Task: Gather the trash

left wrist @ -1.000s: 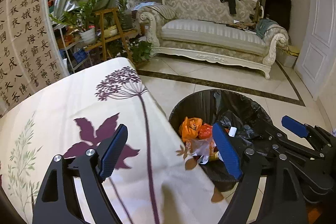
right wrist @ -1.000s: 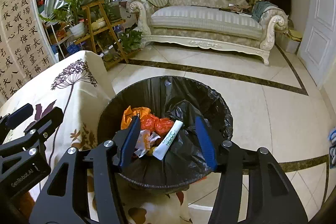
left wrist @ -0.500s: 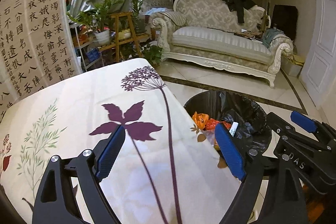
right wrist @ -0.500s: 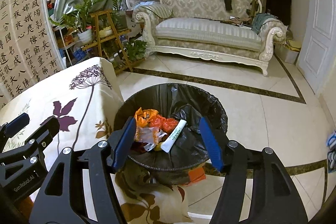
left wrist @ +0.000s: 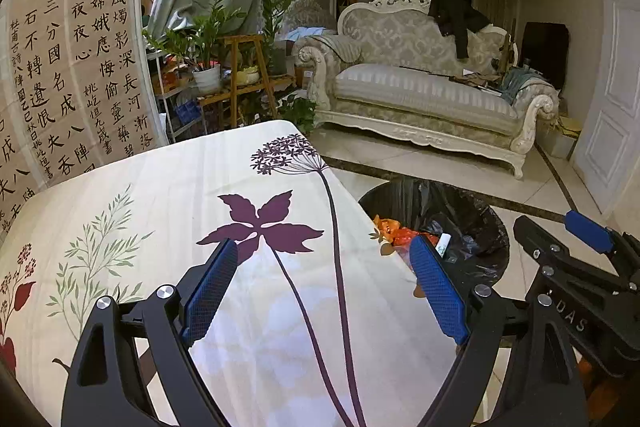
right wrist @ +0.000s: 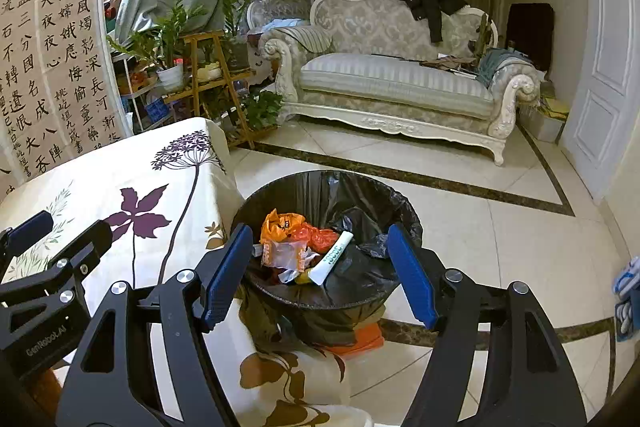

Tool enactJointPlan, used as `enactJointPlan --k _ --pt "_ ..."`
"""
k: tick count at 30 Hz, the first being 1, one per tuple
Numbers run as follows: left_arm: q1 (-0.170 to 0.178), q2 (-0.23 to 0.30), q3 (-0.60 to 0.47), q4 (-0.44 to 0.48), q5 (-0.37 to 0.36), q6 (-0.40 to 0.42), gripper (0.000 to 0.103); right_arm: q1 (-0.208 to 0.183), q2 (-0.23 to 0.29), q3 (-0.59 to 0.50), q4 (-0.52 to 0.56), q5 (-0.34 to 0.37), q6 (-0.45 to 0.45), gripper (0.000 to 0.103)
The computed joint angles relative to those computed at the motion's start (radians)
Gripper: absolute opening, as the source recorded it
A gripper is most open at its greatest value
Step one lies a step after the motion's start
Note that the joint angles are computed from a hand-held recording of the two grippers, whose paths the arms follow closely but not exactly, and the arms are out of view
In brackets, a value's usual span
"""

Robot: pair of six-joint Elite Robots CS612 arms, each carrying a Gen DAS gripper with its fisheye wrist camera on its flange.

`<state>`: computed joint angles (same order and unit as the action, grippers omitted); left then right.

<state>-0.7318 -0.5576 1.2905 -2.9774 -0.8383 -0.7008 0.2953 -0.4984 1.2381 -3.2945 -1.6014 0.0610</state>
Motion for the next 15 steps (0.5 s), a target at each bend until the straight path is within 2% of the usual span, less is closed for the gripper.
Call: enactJointPlan --k 15 --pt "-0.005 -0.007 0.016 -0.015 0.011 0.001 0.085 0.001 -0.008 0.016 -0.009 -0.004 0.004 0.07"
